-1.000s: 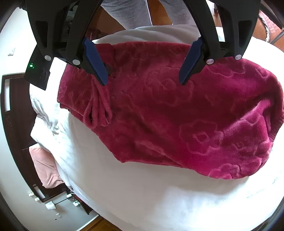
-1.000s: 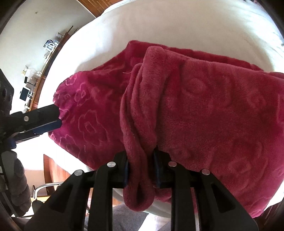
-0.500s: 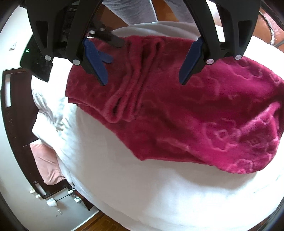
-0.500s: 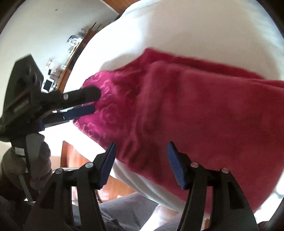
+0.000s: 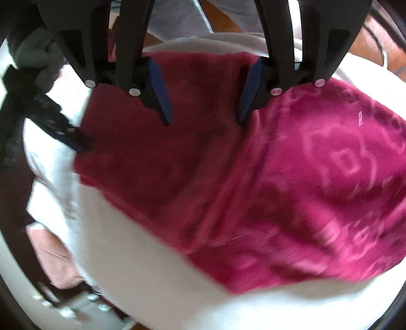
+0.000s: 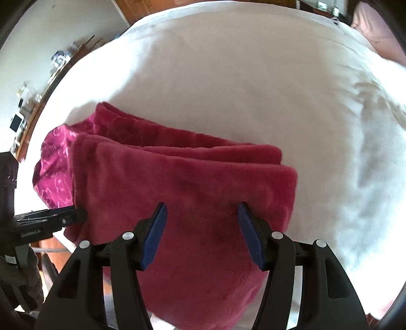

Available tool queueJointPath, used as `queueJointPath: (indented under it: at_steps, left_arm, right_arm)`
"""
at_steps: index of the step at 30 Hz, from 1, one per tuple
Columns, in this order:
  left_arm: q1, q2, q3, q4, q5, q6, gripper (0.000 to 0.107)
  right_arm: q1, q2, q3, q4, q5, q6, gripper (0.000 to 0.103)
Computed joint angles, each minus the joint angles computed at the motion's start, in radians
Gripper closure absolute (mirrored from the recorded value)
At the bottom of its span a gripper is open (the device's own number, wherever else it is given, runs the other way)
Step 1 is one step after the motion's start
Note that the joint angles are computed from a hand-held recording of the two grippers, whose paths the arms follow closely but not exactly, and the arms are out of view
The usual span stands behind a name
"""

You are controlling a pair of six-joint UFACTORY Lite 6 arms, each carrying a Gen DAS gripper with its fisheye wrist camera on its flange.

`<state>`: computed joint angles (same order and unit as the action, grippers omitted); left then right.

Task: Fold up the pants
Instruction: 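Lay the held leg end over the pants and open the right gripper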

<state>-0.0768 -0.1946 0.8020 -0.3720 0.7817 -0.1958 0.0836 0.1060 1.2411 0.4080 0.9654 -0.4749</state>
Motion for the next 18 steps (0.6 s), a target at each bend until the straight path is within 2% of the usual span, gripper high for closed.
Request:
queueJointPath:
  at_steps: [3,4,8,11,15,18]
  left_arm:
    - [0.078,-0.034,-0.094,-0.015,-0.032,0.029,0.073]
    - [0.091,-0.041,-0.104,-0.022,-0.031,0.037,0.075]
    - [0.133,-0.04,-0.156,-0.078,-0.078,0.094,0.076]
    - [0.116,-0.007,-0.14,-0.05,-0.093,0.06,0.076]
    - [0.094,0.002,-0.095,-0.046,-0.069,0.035,0.074]
    - [0.091,-0.053,-0.109,-0.067,-0.042,0.05,0.067]
  right_arm:
    - [0.037,0.056,0.011,-0.005,-0.024,-0.012,0.043]
    - [0.023,0.072,0.012,-0.005,-0.024,-0.033,0.043]
    - [0.067,0.154,0.023,-0.033,-0.073,-0.034,0.042]
    - [0.099,0.176,0.04,-0.065,-0.087,0.0,0.042]
    - [0.115,0.13,0.041,-0.09,-0.071,0.036,0.042]
    - [0.144,0.064,0.039,-0.099,-0.059,0.076,0.042]
